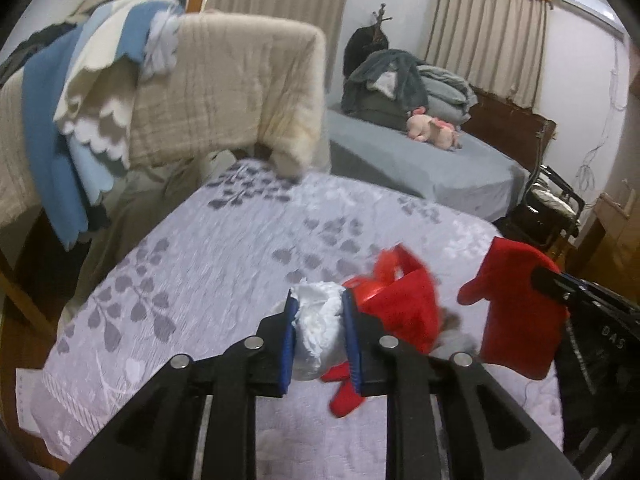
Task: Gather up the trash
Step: 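Carry tissue and red cloth to the bin and release both grippers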
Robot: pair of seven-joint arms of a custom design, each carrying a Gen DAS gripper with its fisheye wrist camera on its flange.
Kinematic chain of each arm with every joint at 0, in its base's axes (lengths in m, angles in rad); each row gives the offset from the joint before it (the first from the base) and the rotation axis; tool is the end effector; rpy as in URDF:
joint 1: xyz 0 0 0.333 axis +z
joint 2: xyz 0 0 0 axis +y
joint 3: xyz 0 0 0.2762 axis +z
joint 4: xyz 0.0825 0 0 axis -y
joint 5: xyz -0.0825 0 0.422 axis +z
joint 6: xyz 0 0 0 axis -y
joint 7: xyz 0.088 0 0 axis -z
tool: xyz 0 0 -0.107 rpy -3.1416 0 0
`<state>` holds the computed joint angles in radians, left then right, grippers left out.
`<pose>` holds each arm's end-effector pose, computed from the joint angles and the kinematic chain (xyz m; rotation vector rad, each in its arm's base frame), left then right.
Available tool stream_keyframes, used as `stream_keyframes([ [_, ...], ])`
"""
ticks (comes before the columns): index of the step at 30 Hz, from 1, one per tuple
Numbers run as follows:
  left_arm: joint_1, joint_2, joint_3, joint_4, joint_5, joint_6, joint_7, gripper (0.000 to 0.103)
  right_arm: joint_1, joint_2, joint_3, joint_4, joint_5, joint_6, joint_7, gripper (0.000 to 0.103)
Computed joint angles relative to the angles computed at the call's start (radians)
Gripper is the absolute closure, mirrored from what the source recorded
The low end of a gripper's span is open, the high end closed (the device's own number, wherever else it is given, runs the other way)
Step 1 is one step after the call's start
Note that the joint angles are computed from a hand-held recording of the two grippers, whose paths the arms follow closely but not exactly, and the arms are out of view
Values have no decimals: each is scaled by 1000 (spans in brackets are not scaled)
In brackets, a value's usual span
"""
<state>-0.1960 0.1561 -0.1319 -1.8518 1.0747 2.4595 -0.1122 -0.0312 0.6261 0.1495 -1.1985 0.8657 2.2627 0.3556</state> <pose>0.6324 -0.2127 0.4317 -2.0870 1.0418 -0.7208 0.7806 0.0816 0.4373 -2.0686 0.7727 -0.2361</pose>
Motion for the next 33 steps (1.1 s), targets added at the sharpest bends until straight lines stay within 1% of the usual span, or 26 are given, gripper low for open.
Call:
stream_keyframes([
  [6, -22, 43, -3, 89, 10, -5, 46, 82, -26, -11, -1, 20, 27, -14, 2, 95],
  [12, -53, 103, 7, 196, 23, 12, 90, 82, -56, -2, -4, 59, 46, -24, 19, 95],
  [17, -86, 174, 21, 304, 13, 35, 141, 82, -80, 5, -7, 84, 56, -10, 25, 95],
  [26, -159, 337, 56, 535, -59, 69, 263, 82, -128, 42, -16, 148, 45, 16, 57, 95],
  [29, -185, 407, 68, 632, -98, 76, 319, 82, -146, 62, -19, 179, 36, 23, 76, 95],
  [33, -213, 525, 78, 797, -177, 83, 424, 82, -167, 93, -20, 226, 17, 33, 103, 95],
])
